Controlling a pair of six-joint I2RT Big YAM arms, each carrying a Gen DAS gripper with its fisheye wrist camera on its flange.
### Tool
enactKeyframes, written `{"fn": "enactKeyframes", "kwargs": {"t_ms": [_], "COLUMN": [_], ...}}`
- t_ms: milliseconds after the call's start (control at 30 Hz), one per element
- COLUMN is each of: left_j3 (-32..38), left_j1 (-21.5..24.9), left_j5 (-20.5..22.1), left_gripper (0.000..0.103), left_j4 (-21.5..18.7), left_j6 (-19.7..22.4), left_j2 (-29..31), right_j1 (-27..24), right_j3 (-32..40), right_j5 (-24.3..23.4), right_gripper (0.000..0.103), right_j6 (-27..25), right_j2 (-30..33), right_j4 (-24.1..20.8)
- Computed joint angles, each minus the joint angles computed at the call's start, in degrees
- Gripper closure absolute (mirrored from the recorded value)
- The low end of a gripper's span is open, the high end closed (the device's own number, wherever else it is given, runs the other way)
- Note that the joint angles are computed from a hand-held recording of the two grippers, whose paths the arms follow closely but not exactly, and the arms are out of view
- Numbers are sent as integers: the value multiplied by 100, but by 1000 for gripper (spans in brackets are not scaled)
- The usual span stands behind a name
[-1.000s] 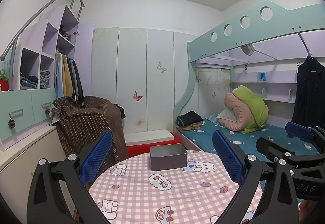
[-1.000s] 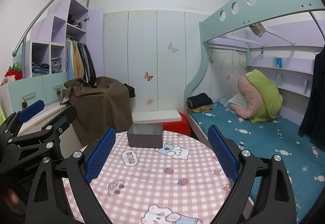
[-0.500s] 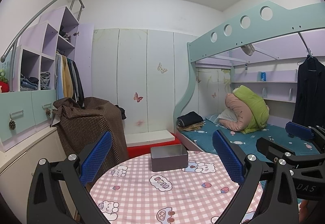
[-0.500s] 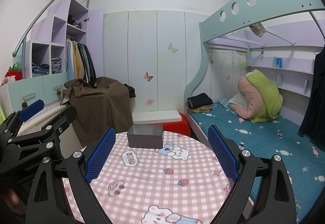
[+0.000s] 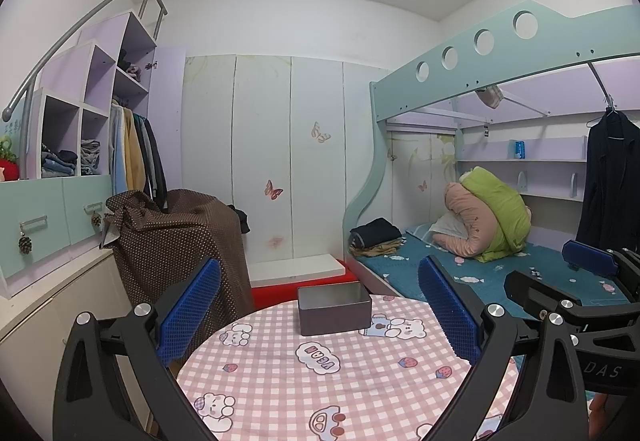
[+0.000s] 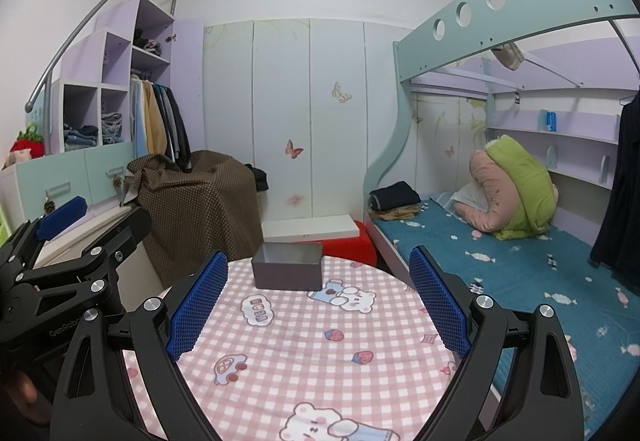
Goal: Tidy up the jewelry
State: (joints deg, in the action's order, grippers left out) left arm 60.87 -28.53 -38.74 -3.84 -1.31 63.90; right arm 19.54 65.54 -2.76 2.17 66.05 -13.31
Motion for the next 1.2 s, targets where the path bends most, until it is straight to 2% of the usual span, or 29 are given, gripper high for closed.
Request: {"fn": "enactKeyframes", "kwargs": {"t_ms": [533, 667, 1200], "left_j3": [-28, -12, -88], "left_j1": [7, 87, 80], "left_j5": [18, 178, 139], "left_gripper": [7, 7, 7], "left_j4": [14, -164, -96], "left_j6": [-4, -140, -133], "left_j2": [-16, -34, -48], "right_j1": [0, 25, 46], "right_j3": [-2, 6, -7], "right_j5": [3, 37, 49], "right_gripper": [14, 14, 14], "right_j6": [3, 3, 9], "right_j2": [-2, 12, 20], "right_j4": [1, -8, 10]}}
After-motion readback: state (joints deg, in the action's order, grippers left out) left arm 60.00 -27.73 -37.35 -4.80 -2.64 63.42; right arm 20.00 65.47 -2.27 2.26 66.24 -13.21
